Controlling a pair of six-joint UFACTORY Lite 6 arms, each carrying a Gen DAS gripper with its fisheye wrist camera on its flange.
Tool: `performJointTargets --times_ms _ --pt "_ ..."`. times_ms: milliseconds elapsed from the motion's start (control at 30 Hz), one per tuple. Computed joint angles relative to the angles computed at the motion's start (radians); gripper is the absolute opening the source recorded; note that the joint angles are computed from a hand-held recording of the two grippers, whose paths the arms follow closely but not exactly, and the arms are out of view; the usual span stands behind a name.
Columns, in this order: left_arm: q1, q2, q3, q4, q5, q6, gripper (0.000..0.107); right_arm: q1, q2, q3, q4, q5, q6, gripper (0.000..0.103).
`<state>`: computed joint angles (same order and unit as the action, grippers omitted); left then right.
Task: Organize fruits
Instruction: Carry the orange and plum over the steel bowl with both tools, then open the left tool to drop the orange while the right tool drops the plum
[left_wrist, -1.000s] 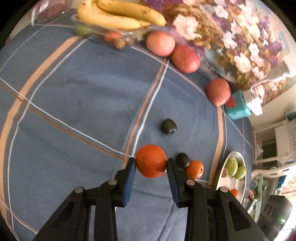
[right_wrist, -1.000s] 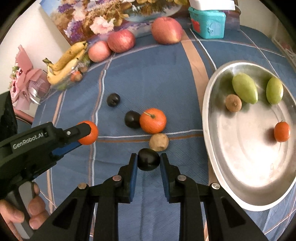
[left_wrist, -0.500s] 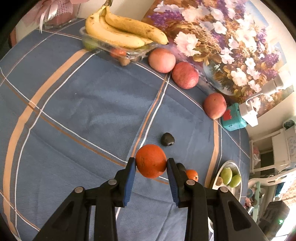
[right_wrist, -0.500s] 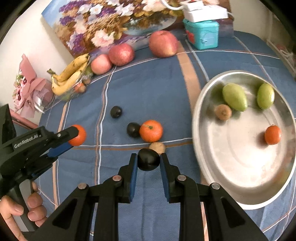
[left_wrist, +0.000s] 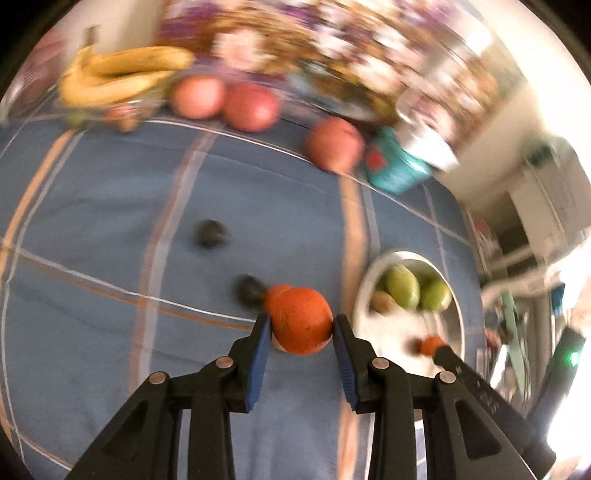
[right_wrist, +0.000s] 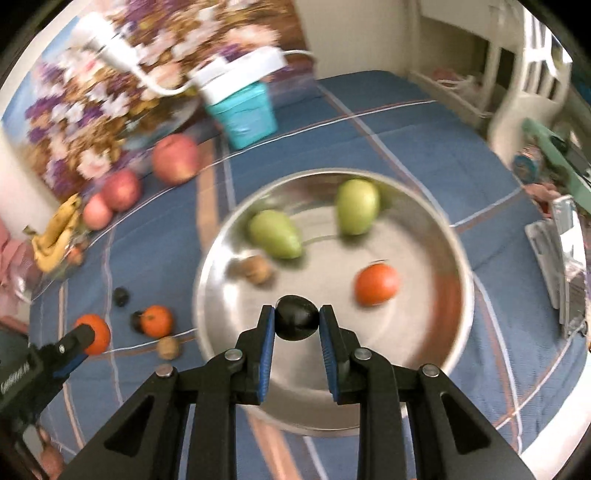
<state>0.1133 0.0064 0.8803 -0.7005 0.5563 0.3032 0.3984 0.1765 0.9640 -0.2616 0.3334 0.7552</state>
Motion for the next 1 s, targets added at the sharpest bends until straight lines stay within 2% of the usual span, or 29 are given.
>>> performJointTargets --times_ms 233,800,933,1000 --pt "-0.200 0.026 0.017 0.011 -0.058 -0.048 0.036 -0.064 -0.033 -0.033 0.050 -0.010 -0.072 0.025" --pt "-0.346 0.107 0.059 0.002 -0.112 -0.050 0.037 -0.144 -0.044 -0.076 0.206 -0.045 -0.260 0.026" --pt "-0.350 0.113 0.062 -0.017 -0.107 -0.031 0.040 -0.149 -0.047 -0.081 0.222 -0.046 -0.273 0.026" --pt "-0.351 0.113 0.066 -0.013 -0.109 -0.036 0.051 -0.153 -0.042 -0.077 0.237 -0.046 -0.291 0.030"
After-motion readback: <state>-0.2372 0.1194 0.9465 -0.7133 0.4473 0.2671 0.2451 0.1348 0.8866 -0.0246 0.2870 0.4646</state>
